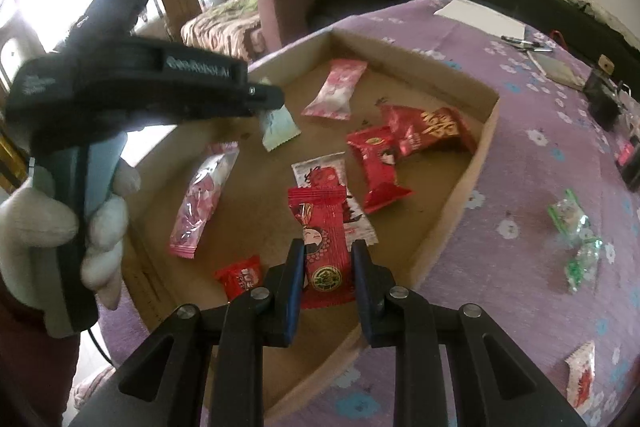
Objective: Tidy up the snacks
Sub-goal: 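Carry both candies over the tray and open both grippers, then move both open tools back over the remaining candies on the table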
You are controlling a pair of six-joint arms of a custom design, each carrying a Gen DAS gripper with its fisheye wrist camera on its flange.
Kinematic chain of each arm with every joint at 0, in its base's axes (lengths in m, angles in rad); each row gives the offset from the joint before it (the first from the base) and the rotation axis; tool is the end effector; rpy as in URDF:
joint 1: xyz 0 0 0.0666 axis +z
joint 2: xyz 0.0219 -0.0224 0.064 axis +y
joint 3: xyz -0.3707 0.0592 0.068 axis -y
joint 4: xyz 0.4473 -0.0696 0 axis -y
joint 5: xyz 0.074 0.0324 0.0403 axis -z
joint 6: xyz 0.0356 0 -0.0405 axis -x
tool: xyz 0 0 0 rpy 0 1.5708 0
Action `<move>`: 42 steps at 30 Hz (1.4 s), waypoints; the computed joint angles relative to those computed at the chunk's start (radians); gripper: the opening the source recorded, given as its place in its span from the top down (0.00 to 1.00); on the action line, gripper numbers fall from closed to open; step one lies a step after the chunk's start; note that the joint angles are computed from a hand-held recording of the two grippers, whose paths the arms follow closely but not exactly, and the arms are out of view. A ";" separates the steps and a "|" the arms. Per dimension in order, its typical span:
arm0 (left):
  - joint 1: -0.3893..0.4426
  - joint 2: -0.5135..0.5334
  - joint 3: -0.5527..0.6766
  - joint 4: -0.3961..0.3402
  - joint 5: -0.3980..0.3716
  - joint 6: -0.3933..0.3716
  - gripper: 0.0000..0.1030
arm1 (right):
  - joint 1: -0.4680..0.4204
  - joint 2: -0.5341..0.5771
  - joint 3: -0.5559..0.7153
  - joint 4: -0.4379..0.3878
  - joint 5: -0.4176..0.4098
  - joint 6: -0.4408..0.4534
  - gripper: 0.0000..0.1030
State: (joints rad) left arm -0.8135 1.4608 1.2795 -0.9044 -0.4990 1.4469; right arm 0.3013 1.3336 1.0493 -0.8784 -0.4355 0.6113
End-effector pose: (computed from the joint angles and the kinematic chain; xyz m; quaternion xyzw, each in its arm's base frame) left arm 0.3814 -0.3793 0.3327 -0.3493 0.8754 -0.1083 0.3161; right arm 0.4466 0.1541 0.2838 -0.4606 0.8390 0.1785 0.2281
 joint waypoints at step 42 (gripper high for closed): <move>-0.224 0.273 0.382 -0.113 -0.157 0.029 0.30 | -0.660 0.123 0.110 0.223 -0.125 -0.193 0.32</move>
State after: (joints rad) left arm -1.0373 1.7340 1.6613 -1.0176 -0.6559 1.4755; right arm -0.3589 1.4562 1.1590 -0.6556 -0.5604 0.4184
